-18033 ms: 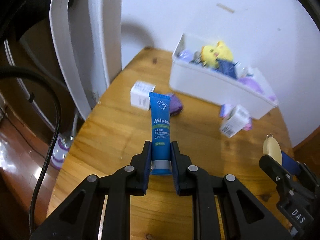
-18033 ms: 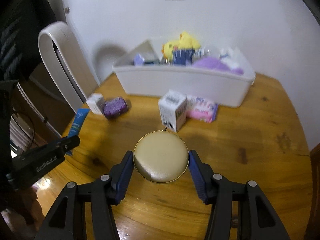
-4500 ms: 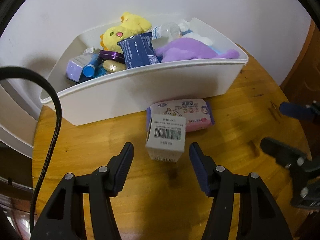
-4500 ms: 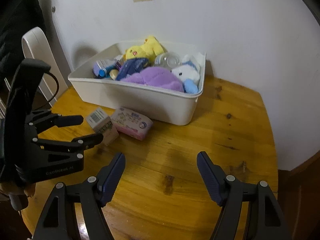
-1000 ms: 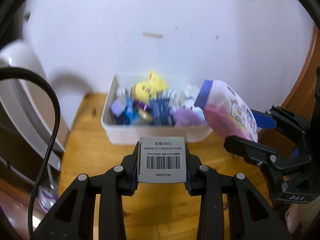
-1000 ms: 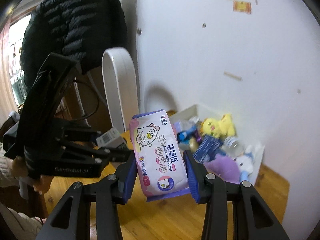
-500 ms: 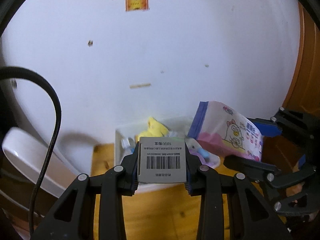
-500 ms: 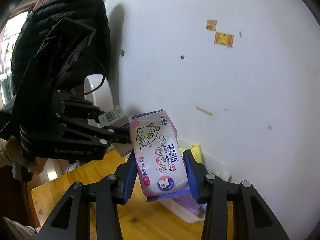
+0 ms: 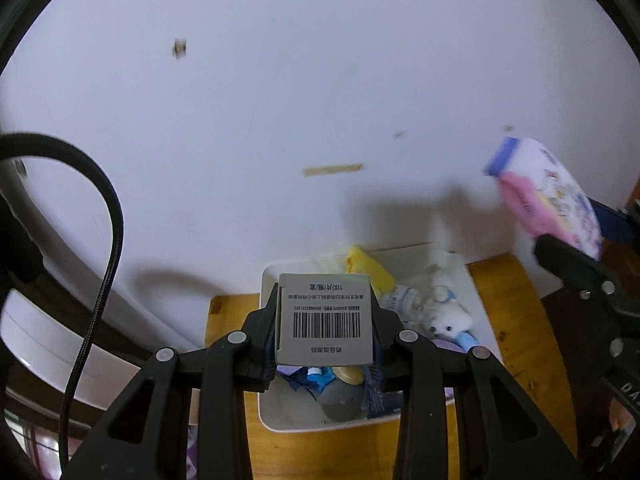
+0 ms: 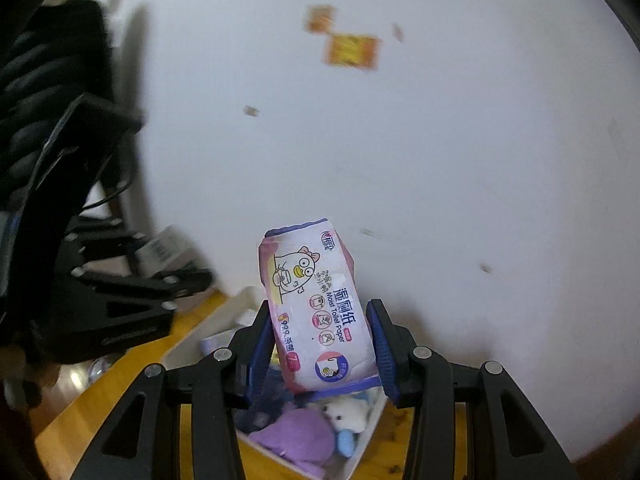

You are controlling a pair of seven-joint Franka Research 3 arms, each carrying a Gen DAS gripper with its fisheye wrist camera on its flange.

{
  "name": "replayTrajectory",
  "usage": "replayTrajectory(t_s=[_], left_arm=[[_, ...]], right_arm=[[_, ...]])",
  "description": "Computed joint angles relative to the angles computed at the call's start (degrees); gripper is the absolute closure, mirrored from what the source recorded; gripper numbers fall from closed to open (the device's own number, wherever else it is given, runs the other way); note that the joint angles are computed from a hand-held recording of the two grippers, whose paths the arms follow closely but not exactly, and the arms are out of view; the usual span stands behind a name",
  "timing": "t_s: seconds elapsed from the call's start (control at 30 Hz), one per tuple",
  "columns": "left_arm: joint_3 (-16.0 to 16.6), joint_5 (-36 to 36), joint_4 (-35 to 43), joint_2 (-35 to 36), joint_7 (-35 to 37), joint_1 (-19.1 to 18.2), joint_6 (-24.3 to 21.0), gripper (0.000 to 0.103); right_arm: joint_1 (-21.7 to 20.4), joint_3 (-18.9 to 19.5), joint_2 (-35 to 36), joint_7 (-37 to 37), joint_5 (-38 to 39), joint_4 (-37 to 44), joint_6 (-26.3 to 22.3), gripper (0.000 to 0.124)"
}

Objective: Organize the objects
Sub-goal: 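Lift the barcode box and wipes pack and carry both over the tray, then open both tools to drop the barcode box and wipes into the tray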

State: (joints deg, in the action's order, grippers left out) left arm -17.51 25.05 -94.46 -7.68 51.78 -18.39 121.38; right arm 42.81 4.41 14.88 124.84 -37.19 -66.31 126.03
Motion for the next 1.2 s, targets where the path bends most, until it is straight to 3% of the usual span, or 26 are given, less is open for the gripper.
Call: replayTrajectory(t_s=[0.27, 0.63, 1.1, 1.17, 1.2], left_arm=[[0.91, -0.05, 0.76, 4.7, -2.44, -0.1, -3.58, 0.065], [1.25, -0.18, 0.06, 7.38, -2.99, -0.71, -3.72, 0.065], [2.08, -0.9, 0.65, 9.25, -3.21, -0.97, -3.18, 0.065], [2.11, -1.84, 0.5, 9.12, -2.93, -0.89, -2.88, 0.064], [2.12, -2.1, 0.37, 9.0, -2.95, -0.87, -2.71, 0.063]], right_arm=[[-1.71, -2.2, 5.29, 5.15, 5.71, 2.6, -5.09, 0.078], [-3.7, -2.24, 4.95, 5.46, 9.08, -3.74, -3.19, 0.077], [-2.87, -2.0, 6.16, 3.9, 10.79, -3.71, -2.96, 0.076], [-2.72, -2.03, 5.92, 3.78, 10.68, -4.07, -2.79, 0.068], [-2.61, -2.11, 5.46, 4.02, 10.26, -4.74, -2.25, 0.059]])
